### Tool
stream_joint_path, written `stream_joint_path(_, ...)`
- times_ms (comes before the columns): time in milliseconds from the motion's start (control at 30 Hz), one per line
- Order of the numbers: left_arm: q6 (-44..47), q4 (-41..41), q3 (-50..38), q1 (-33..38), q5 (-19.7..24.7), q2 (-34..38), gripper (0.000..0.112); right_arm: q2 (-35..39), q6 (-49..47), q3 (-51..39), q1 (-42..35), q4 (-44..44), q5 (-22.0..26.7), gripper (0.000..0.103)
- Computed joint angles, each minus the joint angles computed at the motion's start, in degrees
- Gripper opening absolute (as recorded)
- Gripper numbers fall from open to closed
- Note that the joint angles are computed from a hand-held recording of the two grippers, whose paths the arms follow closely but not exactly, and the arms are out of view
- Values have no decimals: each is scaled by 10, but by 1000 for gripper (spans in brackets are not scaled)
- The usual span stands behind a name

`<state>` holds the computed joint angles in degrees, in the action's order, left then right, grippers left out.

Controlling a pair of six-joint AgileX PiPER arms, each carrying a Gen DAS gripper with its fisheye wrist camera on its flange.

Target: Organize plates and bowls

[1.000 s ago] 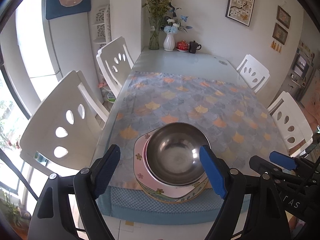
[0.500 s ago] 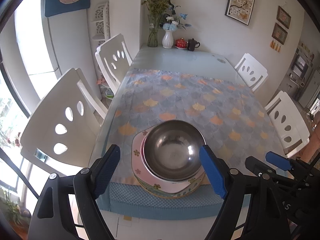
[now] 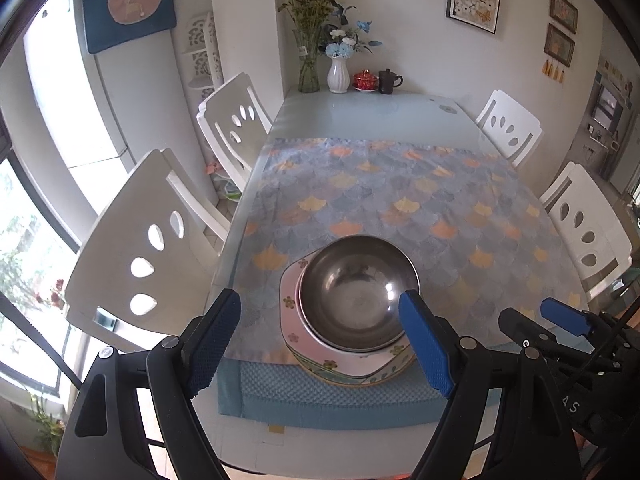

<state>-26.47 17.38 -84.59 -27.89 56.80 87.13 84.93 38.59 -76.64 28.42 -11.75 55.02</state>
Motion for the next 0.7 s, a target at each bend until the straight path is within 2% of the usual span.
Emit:
stream_joint_path(133,-22,28,-1,-11,2,-1,80,-1,1,1,1,0,0,58)
stream_joint_path(467,-23,27,-10,-24,9,0,80,-16,13,11,13,-31,6,58)
stream_joint_path(700,-77,70,-34,-55,51,4,80,-10,-68,3,-22,29,-15,58)
